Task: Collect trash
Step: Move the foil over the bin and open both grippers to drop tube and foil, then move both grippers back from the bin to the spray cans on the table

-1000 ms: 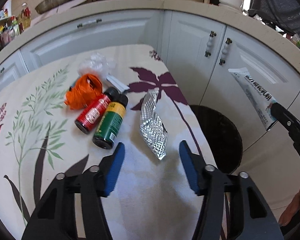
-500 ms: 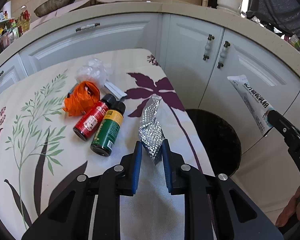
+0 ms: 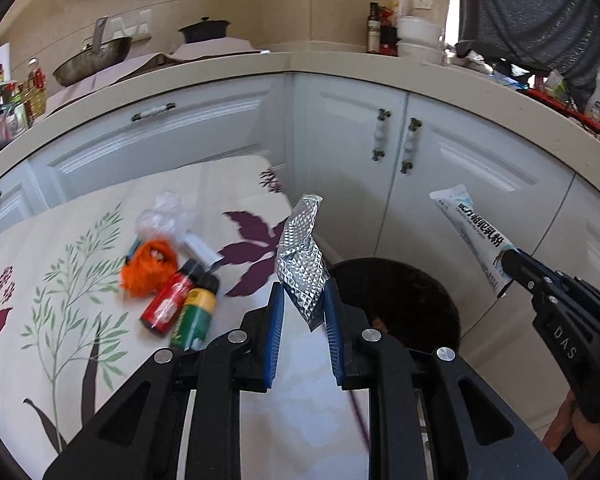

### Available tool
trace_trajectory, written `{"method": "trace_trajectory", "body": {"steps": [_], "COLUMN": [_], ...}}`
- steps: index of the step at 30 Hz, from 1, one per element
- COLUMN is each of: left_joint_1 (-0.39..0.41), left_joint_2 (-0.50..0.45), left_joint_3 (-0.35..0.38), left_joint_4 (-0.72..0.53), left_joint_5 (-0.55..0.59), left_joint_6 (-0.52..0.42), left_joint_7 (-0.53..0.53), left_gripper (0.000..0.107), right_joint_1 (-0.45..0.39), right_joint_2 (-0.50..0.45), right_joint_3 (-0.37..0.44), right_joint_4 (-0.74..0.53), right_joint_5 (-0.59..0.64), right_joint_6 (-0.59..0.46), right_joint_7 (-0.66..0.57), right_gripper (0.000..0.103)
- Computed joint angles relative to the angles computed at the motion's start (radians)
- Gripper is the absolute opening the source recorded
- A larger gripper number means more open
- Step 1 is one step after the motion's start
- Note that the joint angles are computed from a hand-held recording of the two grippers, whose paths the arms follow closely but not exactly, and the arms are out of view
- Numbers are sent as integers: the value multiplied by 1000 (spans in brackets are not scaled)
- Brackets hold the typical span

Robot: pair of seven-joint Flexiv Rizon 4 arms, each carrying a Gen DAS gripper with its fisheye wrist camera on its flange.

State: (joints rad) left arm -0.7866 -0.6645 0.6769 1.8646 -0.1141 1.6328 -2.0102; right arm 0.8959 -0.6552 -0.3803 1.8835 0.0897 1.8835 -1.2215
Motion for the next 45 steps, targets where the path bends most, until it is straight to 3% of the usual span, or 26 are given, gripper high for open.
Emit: {"method": "trace_trajectory", "body": {"steps": [10, 28, 34, 37, 39, 40, 45], "left_joint_1": [29, 43, 89, 128, 125, 124, 120], "left_joint_2": [-24, -89, -85, -82, -86, -85, -71], "left_joint_3": [-42, -45, -95, -139, -132, -129, -117], "left_joint_4": [-56, -148, -172, -189, -198, -199, -190], "left_joint_5": [-8, 12, 44, 62, 80, 90, 129], "left_joint_6": [13, -38, -55, -77, -86, -86, -81], "left_joint_7": [32, 11, 6, 10, -8, -17, -55], "left_gripper": [21, 21, 22, 36, 54, 56, 64], "right_joint_1": [25, -41, -52, -37, -35, -29, -26], "right_joint_2": [-1, -39, -57, -73, -79, -81, -78], "right_joint_3": [-54, -21, -21, -44, -50, -58, -58], "right_joint_4": [12, -31, -45, -52, -54, -53, -54], "right_joint_5": [25, -1, -13, -7, -4, -2, -13], "right_joint_6": [1, -15, -21, -25, -27, -28, -30], "right_joint_7": [1, 29, 45, 60, 71, 76, 89], "right_gripper": [6, 6, 6, 11, 25, 31, 32]}}
